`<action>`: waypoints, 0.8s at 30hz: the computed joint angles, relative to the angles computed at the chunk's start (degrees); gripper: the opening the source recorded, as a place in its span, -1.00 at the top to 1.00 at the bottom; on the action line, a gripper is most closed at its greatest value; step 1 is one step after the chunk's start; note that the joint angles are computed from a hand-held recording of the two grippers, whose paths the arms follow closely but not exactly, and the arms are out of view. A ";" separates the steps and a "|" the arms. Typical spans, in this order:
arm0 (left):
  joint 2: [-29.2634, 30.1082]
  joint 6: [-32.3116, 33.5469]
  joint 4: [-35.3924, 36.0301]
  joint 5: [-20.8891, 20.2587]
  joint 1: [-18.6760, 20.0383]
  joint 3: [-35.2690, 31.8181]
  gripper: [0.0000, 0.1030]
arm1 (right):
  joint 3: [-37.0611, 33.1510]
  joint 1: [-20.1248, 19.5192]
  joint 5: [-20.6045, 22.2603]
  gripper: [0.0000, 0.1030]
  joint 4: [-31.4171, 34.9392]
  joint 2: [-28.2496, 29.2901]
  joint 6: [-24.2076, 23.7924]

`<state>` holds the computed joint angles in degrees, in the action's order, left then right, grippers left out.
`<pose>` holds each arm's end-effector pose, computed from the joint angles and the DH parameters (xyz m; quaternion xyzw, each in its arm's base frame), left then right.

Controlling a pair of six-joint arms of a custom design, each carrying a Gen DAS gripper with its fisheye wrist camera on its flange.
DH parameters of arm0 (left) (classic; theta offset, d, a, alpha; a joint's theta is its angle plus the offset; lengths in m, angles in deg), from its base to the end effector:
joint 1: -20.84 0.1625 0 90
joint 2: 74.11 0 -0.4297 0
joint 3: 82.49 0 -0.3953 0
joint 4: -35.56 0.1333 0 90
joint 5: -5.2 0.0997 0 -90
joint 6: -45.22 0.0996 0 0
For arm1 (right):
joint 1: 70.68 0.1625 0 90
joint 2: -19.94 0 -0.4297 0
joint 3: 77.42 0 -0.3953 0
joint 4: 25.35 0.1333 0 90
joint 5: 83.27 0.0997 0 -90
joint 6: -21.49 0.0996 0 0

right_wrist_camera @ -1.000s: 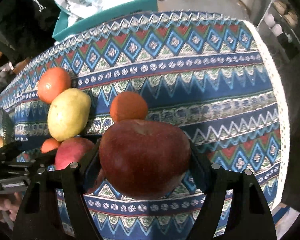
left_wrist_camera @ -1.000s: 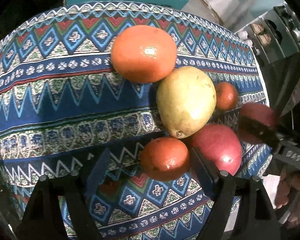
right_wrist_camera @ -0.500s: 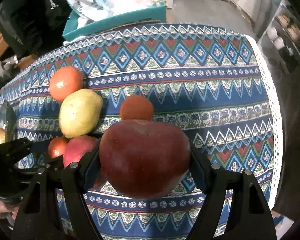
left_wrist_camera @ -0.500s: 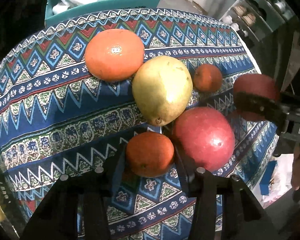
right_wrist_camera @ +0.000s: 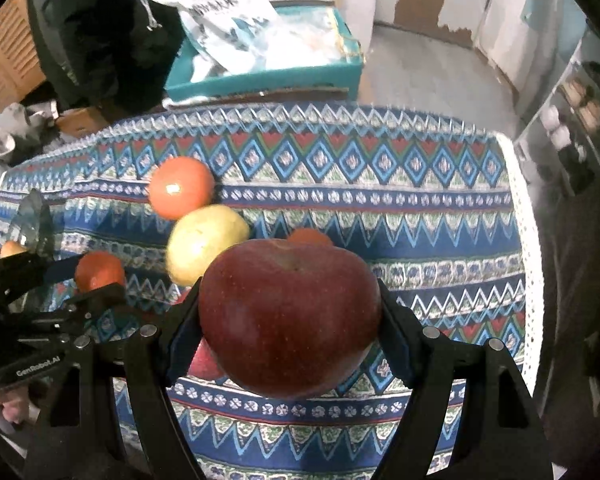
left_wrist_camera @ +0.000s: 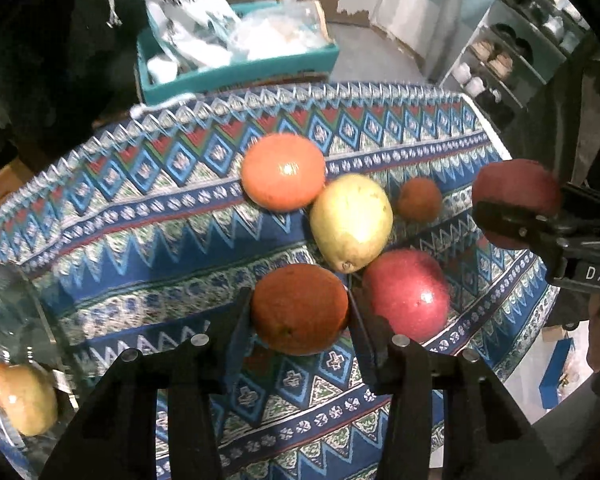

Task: Organize fruits
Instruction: 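Lift the orange with the left gripper while the right gripper lifts the apple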

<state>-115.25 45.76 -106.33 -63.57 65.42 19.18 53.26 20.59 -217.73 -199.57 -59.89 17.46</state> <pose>-0.3104 -0.5437 -0.0057 0.3954 0.8969 -0.0017 0.1980 0.0734 -0.4463 0.2744 -0.0675 -0.8908 0.2570 0.3687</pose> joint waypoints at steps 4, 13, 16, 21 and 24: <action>-2.03 0.74 -1.38 0.79 -0.64 0.97 0.08 | -0.27 1.92 -0.29 -0.49 -1.23 -0.04 -1.17; -5.69 0.89 -3.61 0.67 -1.38 2.32 0.08 | -1.16 6.81 -1.29 -0.49 -4.59 0.45 -4.47; -7.36 1.31 -4.57 1.04 -1.76 3.08 0.08 | -1.49 8.13 -1.02 -0.49 -5.58 0.56 -5.50; -9.72 1.50 -5.55 1.37 -2.27 3.92 0.08 | -2.19 10.49 -0.80 -0.49 -6.57 1.13 -6.65; -11.09 1.53 -5.59 1.17 -2.47 4.31 0.08 | -2.63 11.82 -0.37 -0.49 -7.56 1.66 -7.53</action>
